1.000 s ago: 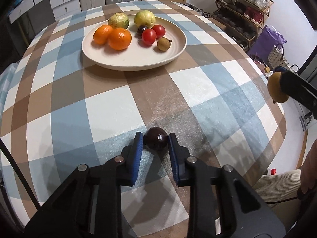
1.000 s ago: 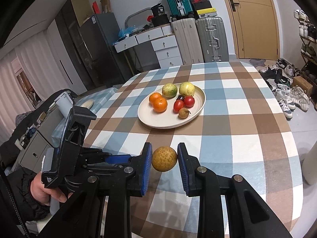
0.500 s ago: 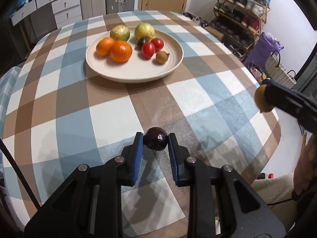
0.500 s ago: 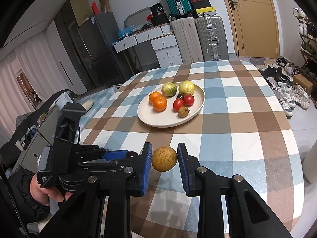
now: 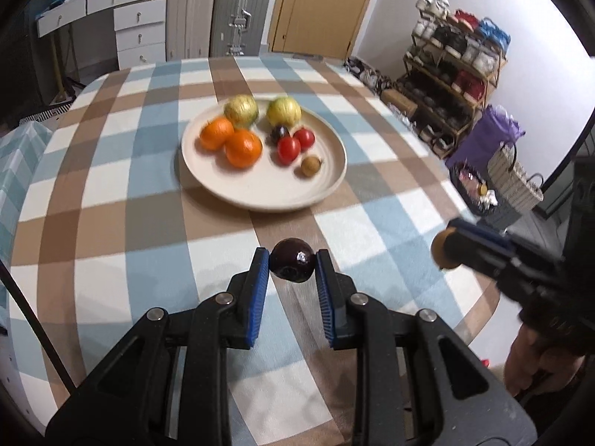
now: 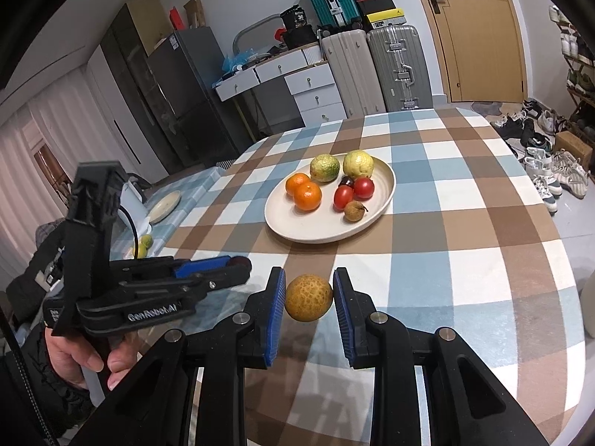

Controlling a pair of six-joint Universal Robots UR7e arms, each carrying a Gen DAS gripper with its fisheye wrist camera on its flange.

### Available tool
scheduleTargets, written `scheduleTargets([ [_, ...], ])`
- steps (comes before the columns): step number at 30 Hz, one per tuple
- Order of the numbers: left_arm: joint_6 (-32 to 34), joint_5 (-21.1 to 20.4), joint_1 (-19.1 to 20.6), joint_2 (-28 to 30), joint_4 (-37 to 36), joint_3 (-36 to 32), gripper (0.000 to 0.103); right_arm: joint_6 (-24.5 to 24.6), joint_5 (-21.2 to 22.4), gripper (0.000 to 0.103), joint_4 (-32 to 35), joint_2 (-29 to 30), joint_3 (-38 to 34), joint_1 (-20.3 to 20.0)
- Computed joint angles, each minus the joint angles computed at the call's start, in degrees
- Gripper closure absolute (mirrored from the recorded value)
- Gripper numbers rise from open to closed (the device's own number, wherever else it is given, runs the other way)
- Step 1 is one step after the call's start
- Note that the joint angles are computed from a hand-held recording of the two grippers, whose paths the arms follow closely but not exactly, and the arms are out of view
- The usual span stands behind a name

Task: Organize fruits
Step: 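Carry the plum and brown fruit onto the cream plate and open both tools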

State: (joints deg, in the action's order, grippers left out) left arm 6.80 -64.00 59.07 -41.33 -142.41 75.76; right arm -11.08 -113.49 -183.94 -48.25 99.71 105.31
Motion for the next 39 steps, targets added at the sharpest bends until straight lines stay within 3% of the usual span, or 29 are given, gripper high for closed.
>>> scheduleTargets([
  [6, 0.12, -1.49, 0.29, 1.96, 1.22, -6.19, 0.081, -0.21, 0.21, 0.076, 0.36, 1.02, -3.36, 0.33],
  [12, -2.04, -3.93, 1.11, 6.62, 4.31, -15.40, 0.081, -4.56, -0.45, 0.076, 0.62, 3.72, -9.89, 0.54],
  [28, 3.17, -0.88, 3.74, 22.54, 16.17, -39.07, 0.080, -4.01, 7.25, 0.076, 17.39, 12.87, -29.36, -5.75],
  [33, 4.05, -1.49, 4.57, 25.66, 19.74, -44.47, 0.080, -4.40, 9.25, 0.076, 21.29, 15.15, -32.68, -7.20],
  [39, 5.64, -1.47, 4.82, 27.06, 20.59, -46.15, 0.080, -3.52, 10.83, 0.076, 24.58, 16.34, -34.08, -8.22],
])
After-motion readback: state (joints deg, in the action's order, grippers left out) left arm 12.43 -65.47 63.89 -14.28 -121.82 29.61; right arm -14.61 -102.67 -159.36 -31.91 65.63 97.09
